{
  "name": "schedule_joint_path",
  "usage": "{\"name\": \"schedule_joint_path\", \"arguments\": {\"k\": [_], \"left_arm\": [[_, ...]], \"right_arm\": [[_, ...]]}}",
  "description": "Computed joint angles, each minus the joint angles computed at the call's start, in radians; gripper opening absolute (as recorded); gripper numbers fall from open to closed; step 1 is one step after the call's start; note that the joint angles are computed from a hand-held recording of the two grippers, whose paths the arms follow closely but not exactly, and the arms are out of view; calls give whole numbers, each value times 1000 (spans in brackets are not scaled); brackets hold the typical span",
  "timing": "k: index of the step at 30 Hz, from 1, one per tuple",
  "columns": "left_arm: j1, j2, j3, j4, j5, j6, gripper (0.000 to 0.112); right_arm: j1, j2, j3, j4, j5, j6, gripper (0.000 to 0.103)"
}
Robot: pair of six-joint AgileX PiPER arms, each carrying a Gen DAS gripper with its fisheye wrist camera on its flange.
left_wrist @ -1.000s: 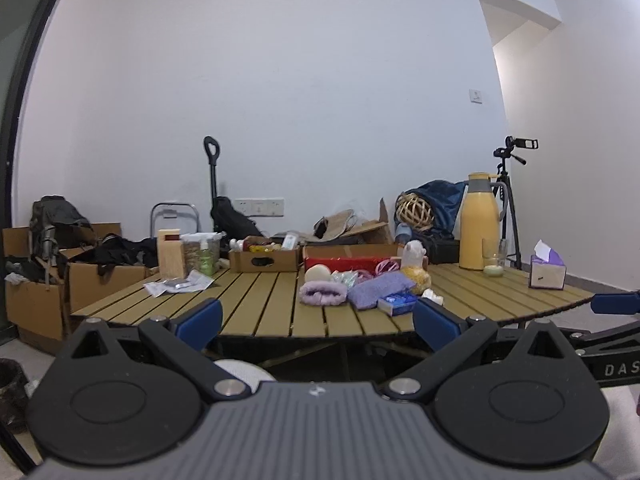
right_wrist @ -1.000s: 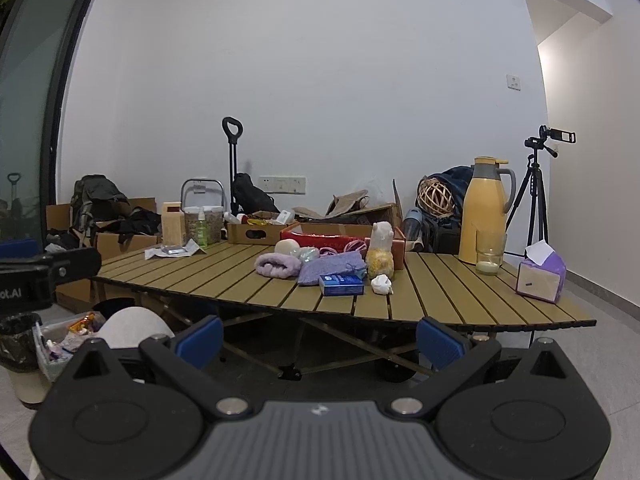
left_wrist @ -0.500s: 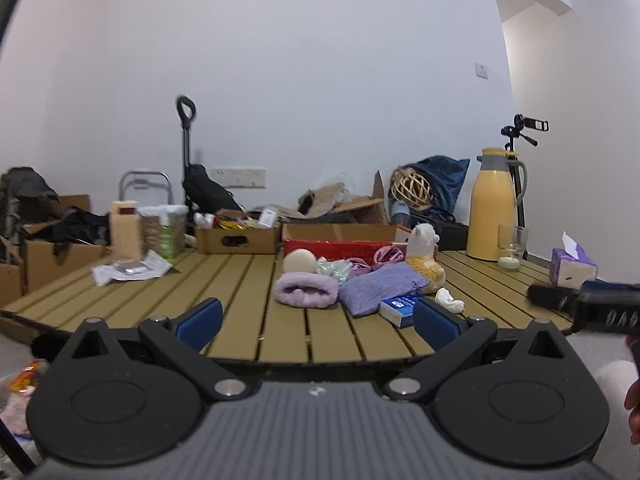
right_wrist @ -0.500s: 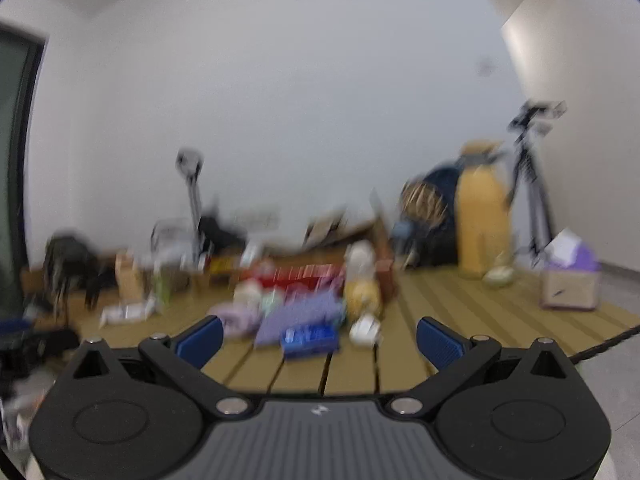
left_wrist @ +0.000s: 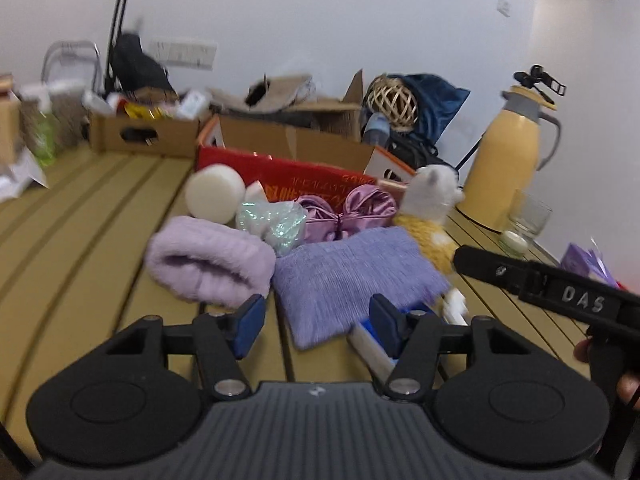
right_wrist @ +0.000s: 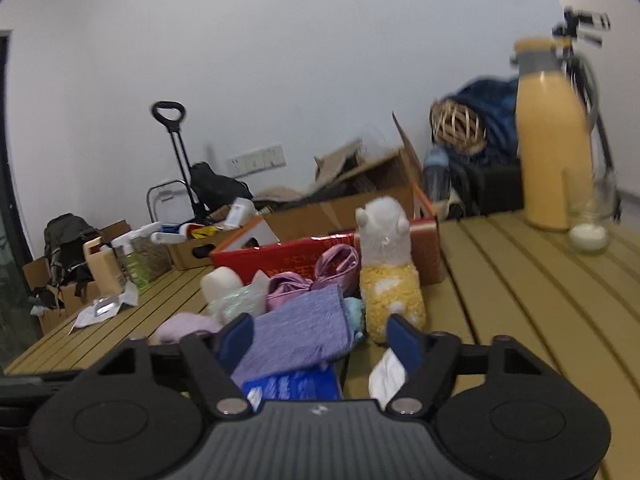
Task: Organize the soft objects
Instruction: 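Reach the right tool to the purple knit cloth and grasp it, then carry the purple cloth into the cardboard box and release it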
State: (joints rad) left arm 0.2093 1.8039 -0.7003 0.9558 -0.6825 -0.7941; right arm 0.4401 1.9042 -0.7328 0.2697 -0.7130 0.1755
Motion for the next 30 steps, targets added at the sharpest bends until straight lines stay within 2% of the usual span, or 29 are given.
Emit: {"name": "schedule_joint_path", "arguments": {"k": [2,3,4,6,7,8,9,10,11,13,15,18,23,27,30], "left_arm": [[2,92,-114,110,2,-165,64],[12,126,-157,179,-13,-252,76],[31,169,-198,248,-51,-330,80],[50,205,-224,289,-96,-391,80],[49,205,-222,282,-96,-393,78],[55,210,-225,287,-114,-404,76],[64,227,-233,295,-145,-415,65],[59,230,-243,307,-135,-434,46],[51,226,-247,307,-120,-442,35],[58,227,-250,321,-146,-457,18],[75,220,-227,299,-202,-416,11],[86,198,-177,240,-272,-309,8],[73,154,-113,190,-267,-189,7],[122,98,-97,234,-344,-232,7],[121,68,-160,258,-328,-292,7]], "right_arm": [[-48,67,-105,-88,90,67,64],[-71,93,-141,-159,122,139,64],[-94,120,-176,-245,144,227,64],[-135,162,-203,-404,130,399,62],[-147,175,-208,-459,122,467,55],[-162,190,-215,-521,108,562,36],[-168,196,-213,-552,93,617,25],[-171,194,-198,-566,68,632,12],[-163,188,-188,-555,54,607,8],[-123,169,-167,-429,58,442,7],[-93,157,-147,-328,58,309,6],[-52,137,-127,-217,64,162,6],[-15,88,-70,-157,25,98,6],[-3,7,-50,-138,43,56,6],[-35,-30,-126,-228,127,105,6]]}}
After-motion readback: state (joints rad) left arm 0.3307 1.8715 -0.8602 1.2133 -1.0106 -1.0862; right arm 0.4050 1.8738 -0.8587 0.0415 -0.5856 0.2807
